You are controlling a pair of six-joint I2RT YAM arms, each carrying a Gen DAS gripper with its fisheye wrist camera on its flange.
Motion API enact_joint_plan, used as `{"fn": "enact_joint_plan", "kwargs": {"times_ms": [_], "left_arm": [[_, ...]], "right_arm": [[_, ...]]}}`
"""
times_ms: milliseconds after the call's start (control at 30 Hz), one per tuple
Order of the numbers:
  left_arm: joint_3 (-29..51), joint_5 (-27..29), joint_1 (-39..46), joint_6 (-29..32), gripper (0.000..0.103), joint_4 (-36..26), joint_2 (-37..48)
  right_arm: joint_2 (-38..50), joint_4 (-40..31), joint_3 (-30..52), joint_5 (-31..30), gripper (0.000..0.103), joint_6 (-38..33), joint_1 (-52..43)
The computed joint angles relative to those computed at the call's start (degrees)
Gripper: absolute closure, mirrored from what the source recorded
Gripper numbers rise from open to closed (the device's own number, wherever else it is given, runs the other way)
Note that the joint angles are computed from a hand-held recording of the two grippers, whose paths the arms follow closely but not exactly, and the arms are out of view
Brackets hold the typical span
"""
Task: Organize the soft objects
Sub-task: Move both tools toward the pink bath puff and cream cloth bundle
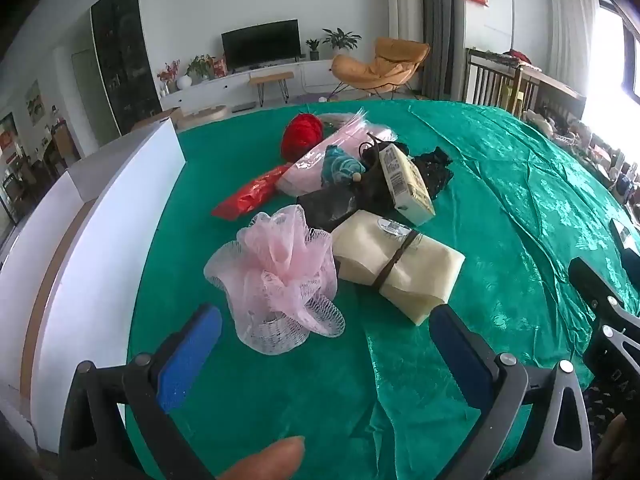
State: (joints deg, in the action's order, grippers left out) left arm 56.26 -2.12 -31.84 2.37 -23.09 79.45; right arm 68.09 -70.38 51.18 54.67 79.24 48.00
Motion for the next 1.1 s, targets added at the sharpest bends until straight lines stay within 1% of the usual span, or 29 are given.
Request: {"fn": "enact_joint_plan", "kwargs": {"times_ms": [167, 200, 500, 1100], "left_arm": [[0.2, -0.3, -0.2, -0.1, 0.0, -0.4, 0.6], [0.4, -0.3, -0.2, -0.1, 0.0, -0.6, 0.8], [0.6, -0.7, -0.2, -0.3, 0.0, -1.1, 2.0], [1.2, -0.9, 0.2, -0.5, 0.0, -2.0, 4.0]], "right_arm": [[-1.3, 1.0, -0.7, -0.1, 0.018, -1.6, -0.8], [-0.2, -0.2, 0.6, 0.0, 0.018, -0.6, -0.2], [0.1, -0.3, 0.7, -0.1, 0.018, -0.2, 0.0], [0.5, 1.6, 0.2, -0.6, 0.018, -1.9, -0.5]]}}
